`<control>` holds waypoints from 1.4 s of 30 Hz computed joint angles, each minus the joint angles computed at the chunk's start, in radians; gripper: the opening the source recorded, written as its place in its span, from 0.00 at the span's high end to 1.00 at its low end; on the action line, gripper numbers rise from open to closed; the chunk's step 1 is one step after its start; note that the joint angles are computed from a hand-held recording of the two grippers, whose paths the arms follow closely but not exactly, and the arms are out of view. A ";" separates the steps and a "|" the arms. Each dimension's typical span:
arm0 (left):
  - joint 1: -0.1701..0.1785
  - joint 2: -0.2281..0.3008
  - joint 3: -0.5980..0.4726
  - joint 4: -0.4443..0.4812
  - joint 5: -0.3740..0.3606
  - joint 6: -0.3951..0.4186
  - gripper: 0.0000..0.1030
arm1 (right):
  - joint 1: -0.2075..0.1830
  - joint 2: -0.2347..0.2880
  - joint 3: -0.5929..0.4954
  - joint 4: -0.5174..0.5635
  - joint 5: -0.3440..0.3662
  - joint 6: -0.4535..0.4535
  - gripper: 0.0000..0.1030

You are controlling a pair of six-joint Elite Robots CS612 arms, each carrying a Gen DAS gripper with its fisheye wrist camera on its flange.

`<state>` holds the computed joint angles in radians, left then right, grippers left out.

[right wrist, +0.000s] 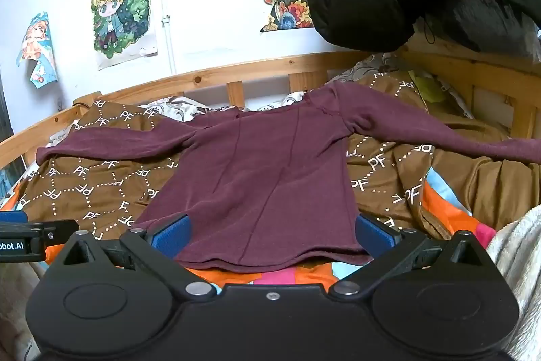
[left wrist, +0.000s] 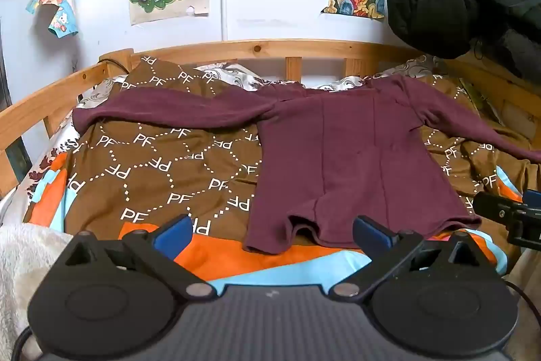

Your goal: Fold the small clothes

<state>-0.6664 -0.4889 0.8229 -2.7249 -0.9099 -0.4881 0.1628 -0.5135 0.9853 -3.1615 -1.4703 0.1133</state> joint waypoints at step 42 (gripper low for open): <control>0.000 0.000 0.000 0.000 -0.002 -0.003 0.01 | -0.002 -0.001 0.000 0.009 0.007 0.013 0.00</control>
